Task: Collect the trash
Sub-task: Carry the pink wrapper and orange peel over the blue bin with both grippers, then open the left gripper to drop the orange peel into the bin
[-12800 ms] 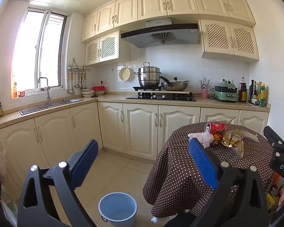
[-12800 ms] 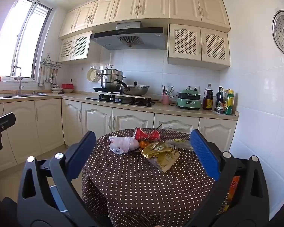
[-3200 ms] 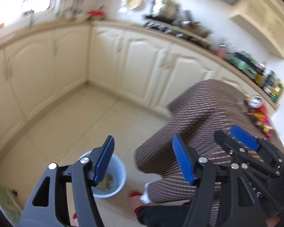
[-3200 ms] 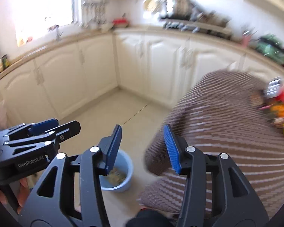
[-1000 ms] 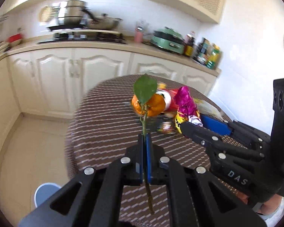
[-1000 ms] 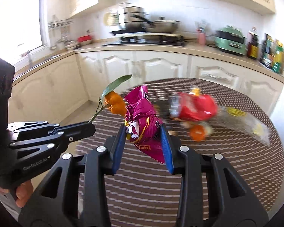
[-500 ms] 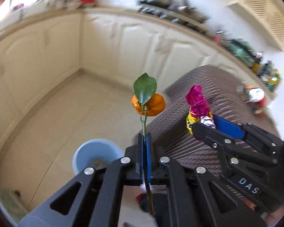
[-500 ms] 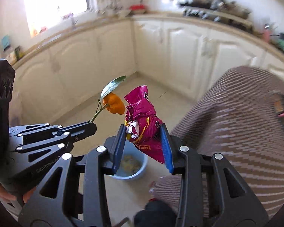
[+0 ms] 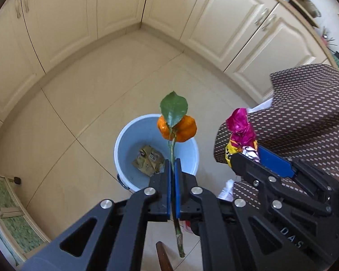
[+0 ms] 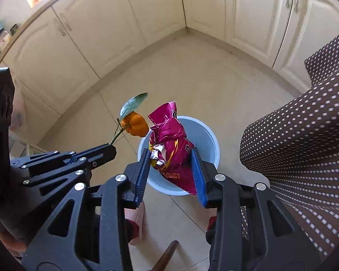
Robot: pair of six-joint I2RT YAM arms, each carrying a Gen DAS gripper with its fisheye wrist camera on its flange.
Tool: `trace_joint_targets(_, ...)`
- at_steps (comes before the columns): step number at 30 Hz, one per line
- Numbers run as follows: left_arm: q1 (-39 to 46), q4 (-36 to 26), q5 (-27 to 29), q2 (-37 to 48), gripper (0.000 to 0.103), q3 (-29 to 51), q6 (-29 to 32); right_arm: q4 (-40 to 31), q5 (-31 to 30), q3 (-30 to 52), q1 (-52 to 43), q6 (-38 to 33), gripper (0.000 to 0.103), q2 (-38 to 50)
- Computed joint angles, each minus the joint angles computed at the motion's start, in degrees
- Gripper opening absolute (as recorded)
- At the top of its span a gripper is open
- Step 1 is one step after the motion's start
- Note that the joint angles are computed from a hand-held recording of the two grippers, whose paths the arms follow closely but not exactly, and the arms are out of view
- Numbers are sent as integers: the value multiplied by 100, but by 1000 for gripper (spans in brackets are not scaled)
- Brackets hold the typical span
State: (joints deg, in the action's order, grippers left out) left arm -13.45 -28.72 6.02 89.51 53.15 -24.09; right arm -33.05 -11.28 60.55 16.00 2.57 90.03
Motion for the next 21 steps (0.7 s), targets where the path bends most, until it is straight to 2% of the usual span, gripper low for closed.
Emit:
trace_joint_targets(8,257,1064,412,1008,4,74,-6,491,57,46,40,318,36,767)
trace_joint_targets(9,320,1145,450,1036,13,-7,3,542,63,43,37,344,36,834)
trace_joint_targets(10,342,1157,459,1078,28,-11,-26,540,41,21,-30,288,36,844)
trace_joint_targets(12,373,1227,392,1135,39,-23,-145,574,54,43,-49,336,36,946)
trace_joint_targets(16,443,1326,440,1051,47,-139,-151,630,3,-6,-149,320,36,1021)
trace_joint_targets(21,444,1300,397,1030,47,-184,-225,599,25,28,-73,363,36,1042)
